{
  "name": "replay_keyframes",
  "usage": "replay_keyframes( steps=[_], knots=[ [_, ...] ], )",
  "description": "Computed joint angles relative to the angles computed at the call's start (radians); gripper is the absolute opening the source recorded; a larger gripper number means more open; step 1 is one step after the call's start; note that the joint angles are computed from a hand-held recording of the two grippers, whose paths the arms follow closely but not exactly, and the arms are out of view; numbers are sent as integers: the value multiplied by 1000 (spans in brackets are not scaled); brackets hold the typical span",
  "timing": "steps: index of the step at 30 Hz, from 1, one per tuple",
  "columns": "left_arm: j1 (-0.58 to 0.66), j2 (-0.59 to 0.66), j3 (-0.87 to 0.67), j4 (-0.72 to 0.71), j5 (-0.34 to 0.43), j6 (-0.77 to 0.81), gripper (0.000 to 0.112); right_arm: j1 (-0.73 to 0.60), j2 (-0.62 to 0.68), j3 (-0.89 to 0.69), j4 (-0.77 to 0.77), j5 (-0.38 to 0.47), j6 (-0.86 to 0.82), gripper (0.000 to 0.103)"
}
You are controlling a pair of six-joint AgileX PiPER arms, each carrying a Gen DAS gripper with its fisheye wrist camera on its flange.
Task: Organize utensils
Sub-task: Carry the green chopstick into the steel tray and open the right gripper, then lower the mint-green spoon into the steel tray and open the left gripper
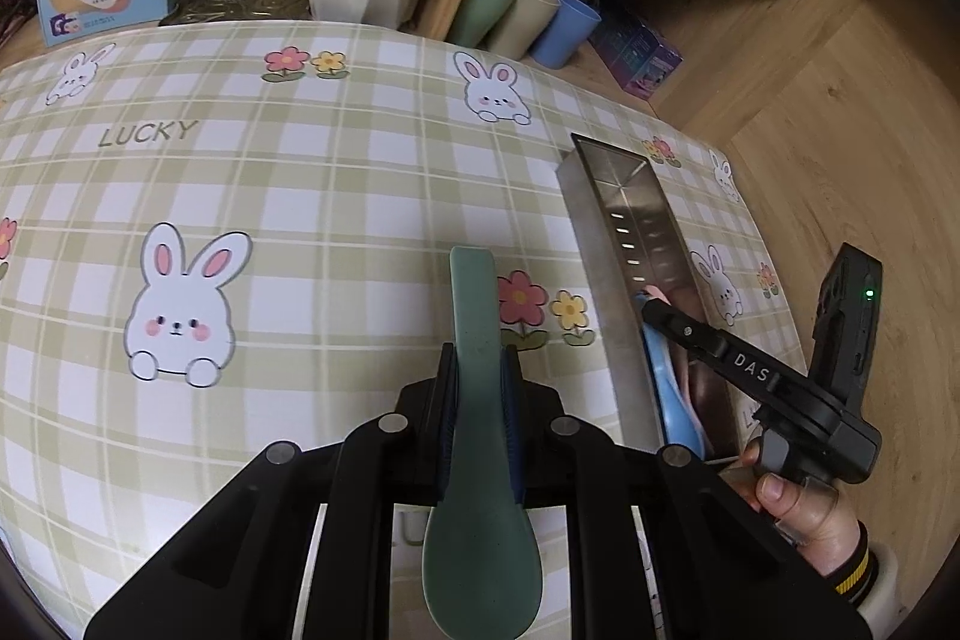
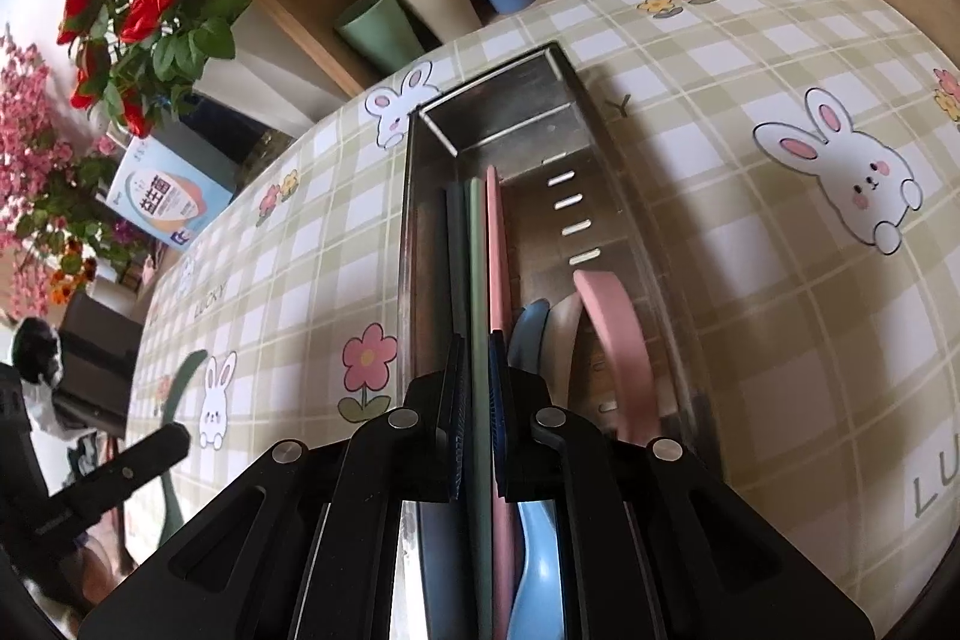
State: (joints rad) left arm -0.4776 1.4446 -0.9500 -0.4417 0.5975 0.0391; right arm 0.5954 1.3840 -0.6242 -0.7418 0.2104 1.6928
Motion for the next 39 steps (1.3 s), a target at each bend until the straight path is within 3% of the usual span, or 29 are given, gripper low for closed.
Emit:
replay_keyframes(
  steps=[8,12,18,30,39],
  knots=[
    [-131,80,-98,20,-1,-129,14,-28,-142,-16,230,208,-326,8],
    [-216,145,-163,25,-12,-196,14,-54,-206,-2,285,272,-437,8],
    [-301,242,-235,27,-54,-250,14,-99,-269,45,343,269,-513,8],
    [-340,337,-280,88,-95,-354,14,-137,-277,95,412,206,-571,8],
    [-349,365,-305,105,-73,-355,14,-120,-288,106,396,220,-537,8]
  ],
)
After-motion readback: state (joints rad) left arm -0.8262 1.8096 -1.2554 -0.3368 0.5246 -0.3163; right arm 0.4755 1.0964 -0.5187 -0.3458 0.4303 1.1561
